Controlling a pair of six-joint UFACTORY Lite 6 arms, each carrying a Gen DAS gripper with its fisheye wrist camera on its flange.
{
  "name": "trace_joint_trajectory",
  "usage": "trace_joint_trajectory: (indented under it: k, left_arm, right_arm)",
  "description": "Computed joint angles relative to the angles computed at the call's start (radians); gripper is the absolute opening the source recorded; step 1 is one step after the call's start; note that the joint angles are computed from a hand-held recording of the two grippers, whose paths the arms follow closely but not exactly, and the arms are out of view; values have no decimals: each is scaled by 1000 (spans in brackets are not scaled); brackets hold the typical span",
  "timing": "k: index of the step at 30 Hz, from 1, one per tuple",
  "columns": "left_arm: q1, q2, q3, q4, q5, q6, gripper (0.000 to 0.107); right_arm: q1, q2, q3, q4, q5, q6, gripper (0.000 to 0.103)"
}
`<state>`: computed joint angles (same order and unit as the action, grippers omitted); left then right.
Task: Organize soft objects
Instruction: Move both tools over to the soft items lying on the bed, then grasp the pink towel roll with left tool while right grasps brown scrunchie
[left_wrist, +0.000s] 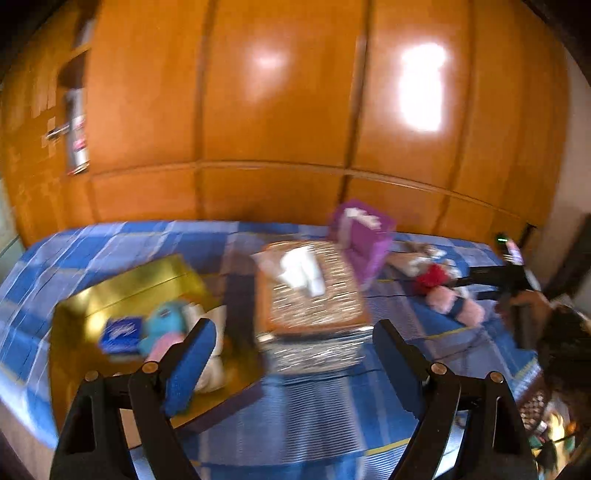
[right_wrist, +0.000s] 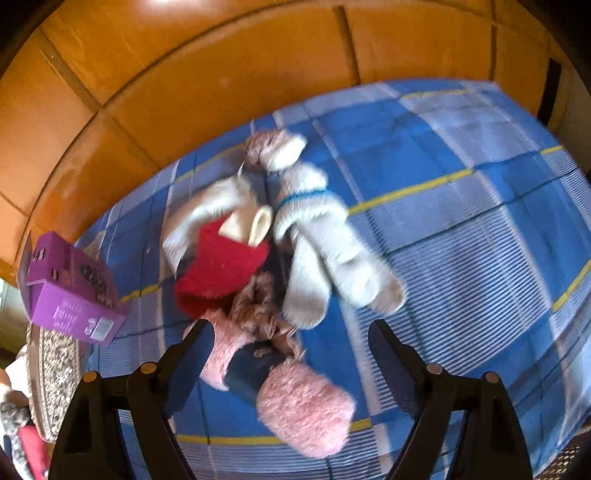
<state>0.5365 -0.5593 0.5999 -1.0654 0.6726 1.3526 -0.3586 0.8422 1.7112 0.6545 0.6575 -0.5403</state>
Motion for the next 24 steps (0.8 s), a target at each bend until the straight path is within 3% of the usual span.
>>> trace_joint_trajectory:
  k: [5, 7, 11, 18, 24]
  left_arm:
    - [-263, 25, 51, 96, -81, -156, 88]
    - [-377, 52, 80, 156, -120, -240, 88]
    - [-576, 152, 142, 302, -199, -436, 89]
    - [-801, 514, 353, 474, -279, -724, 88]
    - [-900, 851, 623, 472, -227, -853, 77]
  right_arm:
    - [-69, 69, 63, 285, 396, -264, 86]
    - [-99, 60, 46, 379, 480, -334, 85]
    - [-154, -3, -29, 441, 393, -364, 85]
    - [-228, -100, -132, 544, 299, -405, 83]
    - [-232, -105, -147, 586, 257, -422, 81]
